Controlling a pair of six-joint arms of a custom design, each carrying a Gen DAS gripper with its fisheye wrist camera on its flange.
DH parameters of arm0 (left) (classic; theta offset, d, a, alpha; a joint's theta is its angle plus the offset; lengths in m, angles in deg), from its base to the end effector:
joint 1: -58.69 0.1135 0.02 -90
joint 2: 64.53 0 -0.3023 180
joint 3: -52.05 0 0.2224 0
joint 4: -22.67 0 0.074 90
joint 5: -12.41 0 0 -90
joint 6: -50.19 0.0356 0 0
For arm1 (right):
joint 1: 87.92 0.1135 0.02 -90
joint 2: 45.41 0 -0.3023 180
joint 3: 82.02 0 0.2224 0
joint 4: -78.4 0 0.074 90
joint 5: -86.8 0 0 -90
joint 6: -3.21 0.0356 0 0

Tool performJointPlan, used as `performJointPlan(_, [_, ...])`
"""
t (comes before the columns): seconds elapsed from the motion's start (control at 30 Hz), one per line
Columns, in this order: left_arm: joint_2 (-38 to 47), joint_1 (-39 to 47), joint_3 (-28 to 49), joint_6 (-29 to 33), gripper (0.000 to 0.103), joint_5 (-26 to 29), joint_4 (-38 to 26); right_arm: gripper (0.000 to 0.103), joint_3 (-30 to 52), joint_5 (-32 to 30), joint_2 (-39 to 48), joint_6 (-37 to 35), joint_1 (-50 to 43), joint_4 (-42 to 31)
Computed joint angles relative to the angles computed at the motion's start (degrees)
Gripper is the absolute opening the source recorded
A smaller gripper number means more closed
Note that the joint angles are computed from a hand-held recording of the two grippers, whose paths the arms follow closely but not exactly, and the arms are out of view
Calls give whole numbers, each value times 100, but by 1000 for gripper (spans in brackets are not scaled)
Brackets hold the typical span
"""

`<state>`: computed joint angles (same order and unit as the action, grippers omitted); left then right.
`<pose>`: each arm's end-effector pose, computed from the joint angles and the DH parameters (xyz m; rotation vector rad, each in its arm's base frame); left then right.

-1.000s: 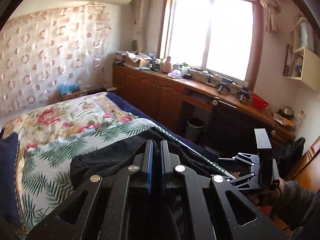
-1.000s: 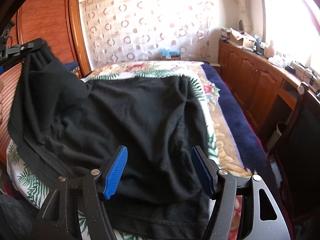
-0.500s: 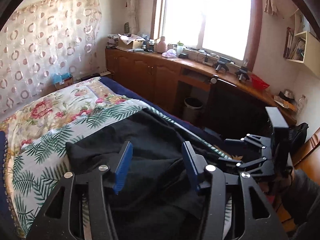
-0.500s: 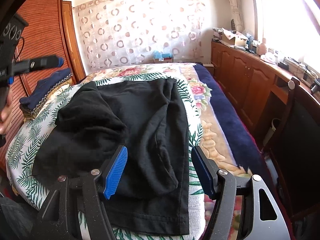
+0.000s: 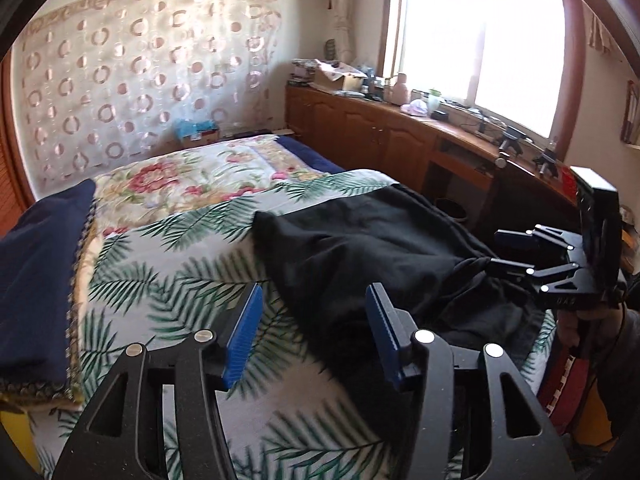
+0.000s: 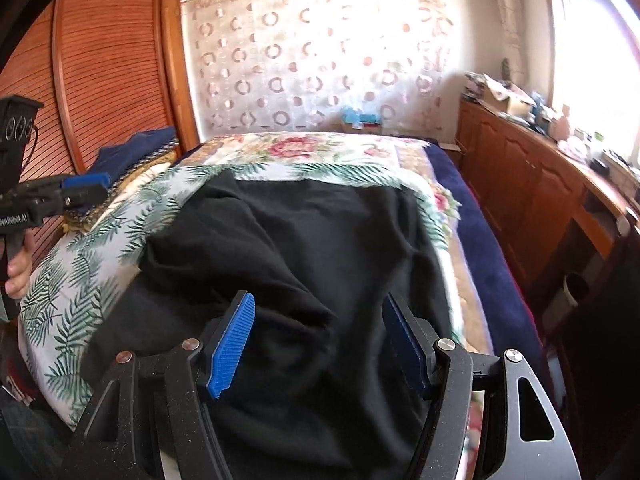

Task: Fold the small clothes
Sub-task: 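Open the left gripper and withdraw it from the folded shirt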

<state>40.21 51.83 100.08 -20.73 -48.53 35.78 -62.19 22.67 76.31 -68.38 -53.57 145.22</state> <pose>0.2909 -0.0524 0.1475 0.7475 2.1336 -0.4765 0.1903 0.1113 0.0921 -0.0429 2.1141 0.0529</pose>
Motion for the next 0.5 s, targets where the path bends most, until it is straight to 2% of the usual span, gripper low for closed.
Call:
performJointPlan(0.1, [122,296,-108,24,65,40,251,68,518,-102,-331,-224,52,-805])
performJointPlan(0.3, [356,773,-202,154,65,114,421,68,1409,-335,-410,-550,101,-1794])
performJointPlan(0.5, [616,1132,-173,199,65,265,480,68,2093,-608,-310,-789,40,-2480])
